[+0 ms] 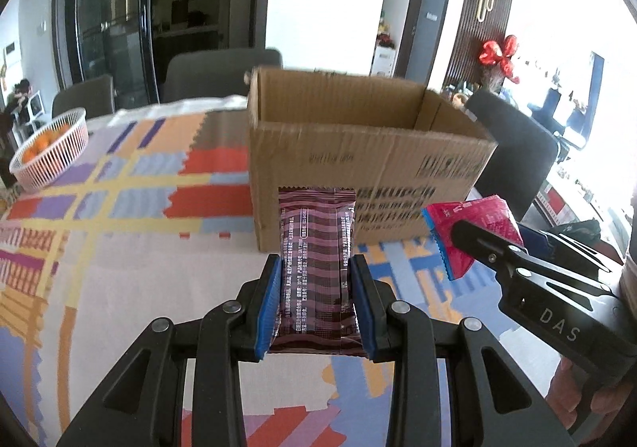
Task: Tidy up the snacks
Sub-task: 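Carry the pink packet and maroon bar into the box and release both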
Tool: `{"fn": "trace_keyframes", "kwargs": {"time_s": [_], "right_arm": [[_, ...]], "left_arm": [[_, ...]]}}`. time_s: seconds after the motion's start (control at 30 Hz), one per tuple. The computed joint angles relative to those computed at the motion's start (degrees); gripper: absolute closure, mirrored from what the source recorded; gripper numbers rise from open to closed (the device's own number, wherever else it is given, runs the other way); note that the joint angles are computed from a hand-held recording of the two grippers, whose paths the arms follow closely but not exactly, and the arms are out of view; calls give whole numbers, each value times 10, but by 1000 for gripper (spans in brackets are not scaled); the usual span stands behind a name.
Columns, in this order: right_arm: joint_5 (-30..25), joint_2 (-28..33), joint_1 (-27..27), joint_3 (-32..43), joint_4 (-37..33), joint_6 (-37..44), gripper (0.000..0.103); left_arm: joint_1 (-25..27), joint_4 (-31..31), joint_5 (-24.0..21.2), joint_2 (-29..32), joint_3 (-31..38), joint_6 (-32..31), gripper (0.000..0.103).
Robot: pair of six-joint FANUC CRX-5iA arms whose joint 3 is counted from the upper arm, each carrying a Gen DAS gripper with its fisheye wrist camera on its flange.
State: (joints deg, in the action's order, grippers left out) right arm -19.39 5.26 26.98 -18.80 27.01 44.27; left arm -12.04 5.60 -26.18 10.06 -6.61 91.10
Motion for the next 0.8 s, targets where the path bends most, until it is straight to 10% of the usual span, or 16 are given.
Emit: {"fn": "trace_keyframes", "kwargs": {"time_s": [0.37, 0.8], "right_arm": [[17, -35, -5, -4, 68, -35, 56], [-54, 19, -25, 136, -62, 112, 56]], "left_arm": [[-4, -17, 2, -9, 39, -7, 69], [2, -2, -66, 59, 166, -17, 69]]}}
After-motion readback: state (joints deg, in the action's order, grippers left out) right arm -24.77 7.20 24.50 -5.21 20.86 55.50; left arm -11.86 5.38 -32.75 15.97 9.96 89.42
